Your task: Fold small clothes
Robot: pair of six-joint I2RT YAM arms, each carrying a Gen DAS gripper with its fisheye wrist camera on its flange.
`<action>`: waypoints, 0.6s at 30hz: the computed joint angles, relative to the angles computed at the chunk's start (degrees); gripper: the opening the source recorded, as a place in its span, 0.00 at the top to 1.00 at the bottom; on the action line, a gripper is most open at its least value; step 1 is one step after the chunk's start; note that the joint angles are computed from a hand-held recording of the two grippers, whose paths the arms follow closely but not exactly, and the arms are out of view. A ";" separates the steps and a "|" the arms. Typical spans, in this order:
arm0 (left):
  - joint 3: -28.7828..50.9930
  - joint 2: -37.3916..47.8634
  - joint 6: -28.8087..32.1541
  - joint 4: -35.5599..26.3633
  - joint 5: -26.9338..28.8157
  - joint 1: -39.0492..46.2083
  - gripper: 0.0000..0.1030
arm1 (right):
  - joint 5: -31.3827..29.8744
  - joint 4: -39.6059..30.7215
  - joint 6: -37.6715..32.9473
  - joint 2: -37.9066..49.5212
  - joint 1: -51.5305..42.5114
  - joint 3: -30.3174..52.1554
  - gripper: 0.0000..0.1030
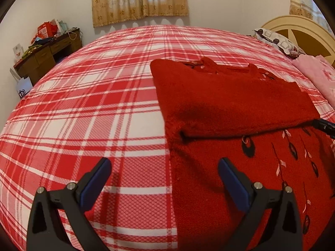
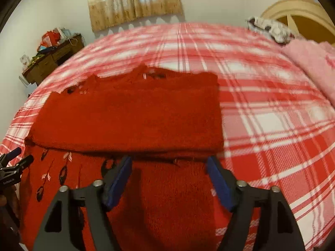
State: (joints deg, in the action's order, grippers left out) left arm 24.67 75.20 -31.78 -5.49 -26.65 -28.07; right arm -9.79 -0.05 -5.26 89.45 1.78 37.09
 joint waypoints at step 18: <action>-3.52 -15.14 -7.45 -12.19 -3.84 -10.44 0.00 | 0.47 -5.11 -1.43 -17.84 0.87 -12.55 0.24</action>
